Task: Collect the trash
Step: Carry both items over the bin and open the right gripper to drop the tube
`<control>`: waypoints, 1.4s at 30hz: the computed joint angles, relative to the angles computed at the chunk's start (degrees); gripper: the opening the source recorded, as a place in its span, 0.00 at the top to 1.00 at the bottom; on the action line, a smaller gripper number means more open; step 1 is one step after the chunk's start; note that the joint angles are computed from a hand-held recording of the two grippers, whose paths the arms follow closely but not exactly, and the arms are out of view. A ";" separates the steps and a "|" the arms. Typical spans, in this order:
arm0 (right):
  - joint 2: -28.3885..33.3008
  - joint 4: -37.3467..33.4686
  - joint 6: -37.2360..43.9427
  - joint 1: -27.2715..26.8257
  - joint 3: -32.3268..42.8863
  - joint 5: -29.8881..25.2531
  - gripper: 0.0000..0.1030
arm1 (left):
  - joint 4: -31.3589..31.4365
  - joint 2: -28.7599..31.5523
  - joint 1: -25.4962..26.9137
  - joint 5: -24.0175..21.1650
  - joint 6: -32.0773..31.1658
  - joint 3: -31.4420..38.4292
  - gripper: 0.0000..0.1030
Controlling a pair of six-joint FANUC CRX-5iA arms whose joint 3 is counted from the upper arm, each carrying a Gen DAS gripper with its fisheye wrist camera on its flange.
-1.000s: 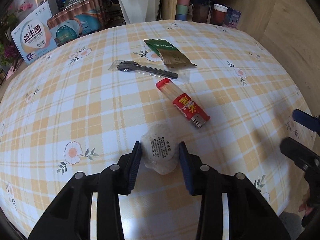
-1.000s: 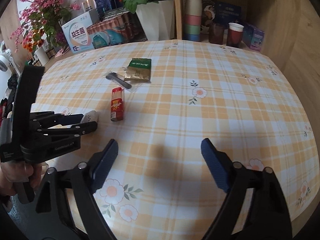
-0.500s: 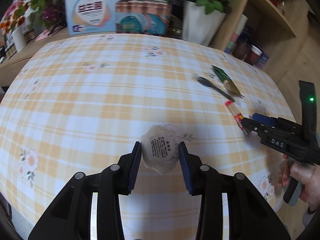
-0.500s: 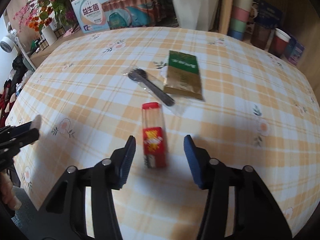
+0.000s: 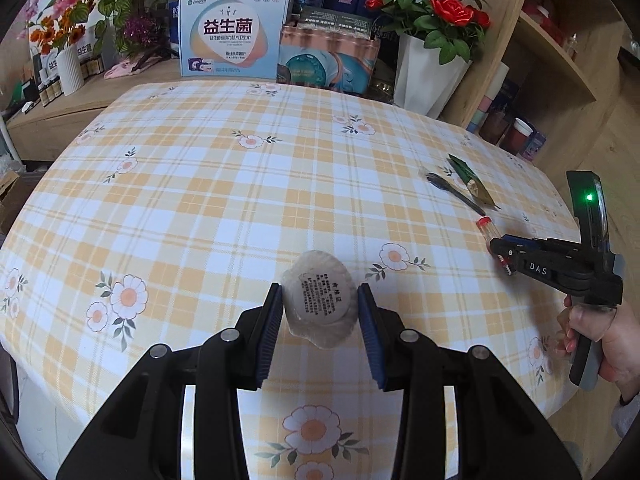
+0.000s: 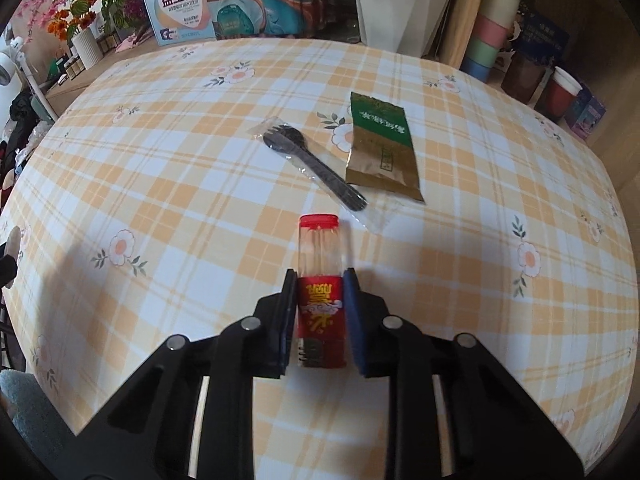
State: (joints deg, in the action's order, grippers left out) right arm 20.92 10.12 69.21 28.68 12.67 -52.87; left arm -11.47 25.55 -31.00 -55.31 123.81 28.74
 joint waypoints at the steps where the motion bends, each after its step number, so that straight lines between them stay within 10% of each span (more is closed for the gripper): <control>1: -1.00 0.00 -0.58 0.12 -1.02 0.75 0.75 | -0.30 -0.70 -0.24 0.24 0.12 -0.63 0.64; 18: -21.42 5.72 -12.81 7.87 -21.96 11.99 0.75 | -4.35 -8.18 -5.48 -0.49 2.28 -5.46 0.64; 42: -41.30 14.74 -30.38 25.74 -41.67 9.61 0.75 | -8.73 -21.16 -13.63 -1.07 9.49 -17.24 0.64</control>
